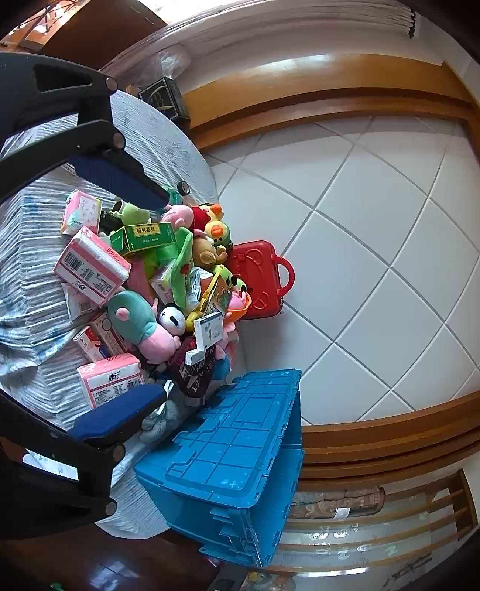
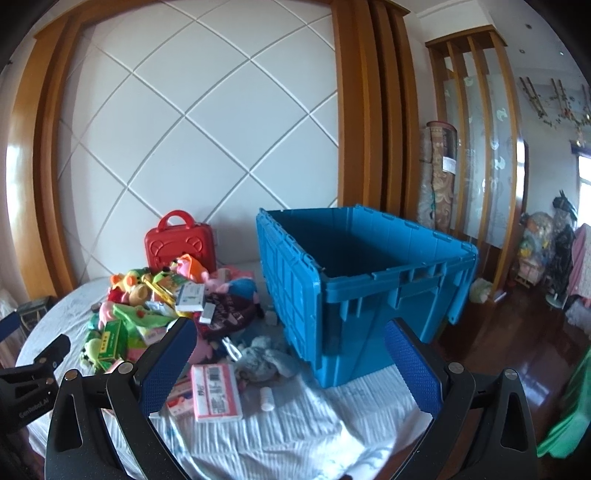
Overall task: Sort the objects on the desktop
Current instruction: 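Move both tools toward the pile of boxes and toys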
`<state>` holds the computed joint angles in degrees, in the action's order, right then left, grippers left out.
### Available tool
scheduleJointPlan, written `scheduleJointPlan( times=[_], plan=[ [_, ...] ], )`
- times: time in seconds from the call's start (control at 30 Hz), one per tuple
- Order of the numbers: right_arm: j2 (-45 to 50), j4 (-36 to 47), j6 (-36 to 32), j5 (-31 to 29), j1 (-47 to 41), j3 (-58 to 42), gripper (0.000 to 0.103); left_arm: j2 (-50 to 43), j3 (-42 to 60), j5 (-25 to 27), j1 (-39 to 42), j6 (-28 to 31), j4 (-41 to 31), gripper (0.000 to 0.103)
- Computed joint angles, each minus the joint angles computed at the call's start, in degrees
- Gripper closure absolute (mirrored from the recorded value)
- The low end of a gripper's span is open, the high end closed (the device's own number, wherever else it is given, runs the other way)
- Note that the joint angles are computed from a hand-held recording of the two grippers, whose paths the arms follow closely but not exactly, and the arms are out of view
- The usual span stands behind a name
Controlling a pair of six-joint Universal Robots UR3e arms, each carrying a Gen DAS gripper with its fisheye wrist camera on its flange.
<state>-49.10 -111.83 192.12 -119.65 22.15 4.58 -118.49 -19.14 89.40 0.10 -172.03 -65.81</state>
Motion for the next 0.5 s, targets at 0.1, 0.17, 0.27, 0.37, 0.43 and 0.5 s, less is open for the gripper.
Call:
scheduleJointPlan(
  times=[0.1,0.17,0.27,0.37,0.43,0.5],
  plan=[
    [-5.39,-6.37,-0.36,0.84,-0.25,11.12,0.0,-0.2,0.21,1.03,-0.6,-0.11,-0.17,0.006],
    [-7.68,-9.34,-0.78,1.21,-0.39,15.78,0.0,0.07,-0.53,1.64,-1.03,-0.17,0.38,0.006],
    [-9.83,-12.18,-0.67,1.78,-0.82,20.16,0.0,-0.02,-0.49,1.83,-1.07,-0.08,0.36,0.006],
    [-10.94,-14.07,0.03,2.1,-1.13,23.14,0.0,0.21,-1.83,2.37,-1.21,-0.3,1.1,0.006],
    [-10.7,-14.64,-0.13,2.03,-0.99,23.52,0.0,-0.05,-2.17,2.42,-1.03,-0.48,1.29,0.006],
    [-9.48,-14.38,-0.52,2.15,-0.94,22.11,0.0,-0.41,-2.3,2.47,-0.68,-0.88,1.16,0.006]
  ],
)
